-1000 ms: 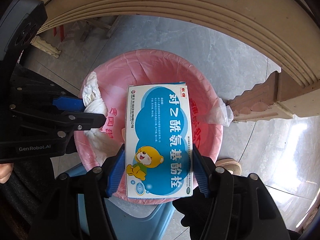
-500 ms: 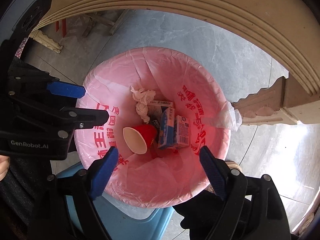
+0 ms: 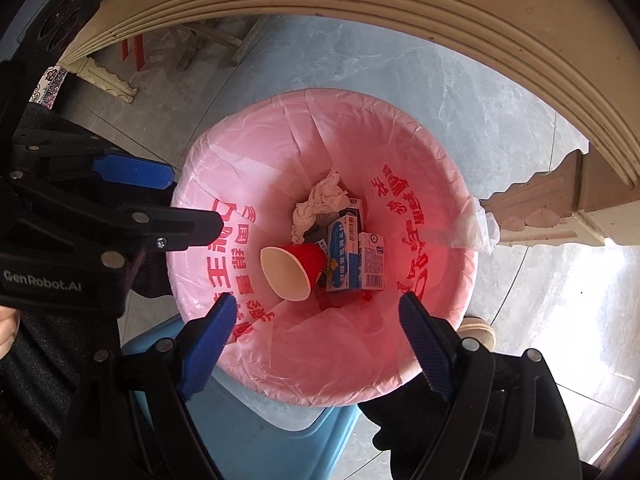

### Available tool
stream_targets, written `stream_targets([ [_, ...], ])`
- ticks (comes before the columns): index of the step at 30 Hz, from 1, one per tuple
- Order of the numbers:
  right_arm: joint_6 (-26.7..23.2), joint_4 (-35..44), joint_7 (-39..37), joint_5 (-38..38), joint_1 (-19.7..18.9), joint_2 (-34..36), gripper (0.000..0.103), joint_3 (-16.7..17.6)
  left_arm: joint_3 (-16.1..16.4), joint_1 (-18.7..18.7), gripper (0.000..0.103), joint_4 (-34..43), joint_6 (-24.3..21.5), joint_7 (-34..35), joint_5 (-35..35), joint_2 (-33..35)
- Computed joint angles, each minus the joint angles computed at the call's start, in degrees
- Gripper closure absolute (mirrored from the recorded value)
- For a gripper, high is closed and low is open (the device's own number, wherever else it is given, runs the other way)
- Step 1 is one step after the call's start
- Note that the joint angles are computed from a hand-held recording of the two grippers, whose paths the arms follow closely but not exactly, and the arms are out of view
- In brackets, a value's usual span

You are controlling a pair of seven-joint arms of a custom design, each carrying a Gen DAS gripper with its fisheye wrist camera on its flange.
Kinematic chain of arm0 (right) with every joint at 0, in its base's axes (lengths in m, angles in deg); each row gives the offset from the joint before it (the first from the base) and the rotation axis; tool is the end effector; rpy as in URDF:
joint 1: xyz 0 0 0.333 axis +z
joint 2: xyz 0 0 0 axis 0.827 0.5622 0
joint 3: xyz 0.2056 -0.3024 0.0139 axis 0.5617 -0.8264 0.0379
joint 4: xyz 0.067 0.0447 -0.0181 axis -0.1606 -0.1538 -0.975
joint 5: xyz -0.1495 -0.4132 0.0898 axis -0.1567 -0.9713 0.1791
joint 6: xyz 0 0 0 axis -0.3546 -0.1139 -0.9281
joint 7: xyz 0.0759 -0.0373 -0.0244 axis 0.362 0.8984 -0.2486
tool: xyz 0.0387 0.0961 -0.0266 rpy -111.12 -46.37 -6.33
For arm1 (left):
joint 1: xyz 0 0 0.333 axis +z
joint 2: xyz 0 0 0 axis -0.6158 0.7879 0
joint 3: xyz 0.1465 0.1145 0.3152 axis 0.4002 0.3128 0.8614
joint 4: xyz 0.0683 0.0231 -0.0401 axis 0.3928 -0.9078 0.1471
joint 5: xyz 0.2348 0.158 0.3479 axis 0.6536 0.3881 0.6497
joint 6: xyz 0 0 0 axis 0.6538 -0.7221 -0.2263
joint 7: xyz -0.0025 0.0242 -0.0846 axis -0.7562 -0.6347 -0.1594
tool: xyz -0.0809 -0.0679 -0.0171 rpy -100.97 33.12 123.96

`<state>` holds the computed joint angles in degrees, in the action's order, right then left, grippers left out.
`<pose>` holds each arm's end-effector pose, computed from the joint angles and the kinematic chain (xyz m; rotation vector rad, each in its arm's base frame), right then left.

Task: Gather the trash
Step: 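Raise both tools from the bin back toward the table, then close the left tool on the yellow snack wrapper and lift it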

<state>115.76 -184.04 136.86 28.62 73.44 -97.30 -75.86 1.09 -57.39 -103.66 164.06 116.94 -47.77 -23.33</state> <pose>0.4644 0.1697 0.3734 -2.5455 1.5801 0.2723 0.4946 -0.3539 0.3621 1.9212 -2.1360 0.1697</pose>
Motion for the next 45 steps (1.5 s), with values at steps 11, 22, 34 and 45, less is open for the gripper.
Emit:
stream_targets([
  [11, -6.92, 7.77, -4.63, 0.90, -0.04, -6.86, 0.013, -2.23, 1.64, 3.99, 0.028, 3.11, -3.44, -0.53, 11.48, -13.90],
  [22, -12.84, 26.39, -9.52, 3.18, -1.78, -1.90, 0.007, -2.83, 0.61, 4.98, 0.019, 13.78, -0.96, 7.21, 28.71, -11.39],
  [34, -16.08, 43.61, -13.44, 0.47, -4.80, 8.72, 0.007, -0.90, 2.54, 4.74, 0.019, 23.71, -2.72, 23.30, 19.66, -2.17],
  [45, -17.82, 47.67, -13.96, 0.33, -7.41, 17.03, 0.007, 1.00, 3.39, 4.93, 0.019, 28.22, -4.33, 30.33, 15.78, 4.65],
])
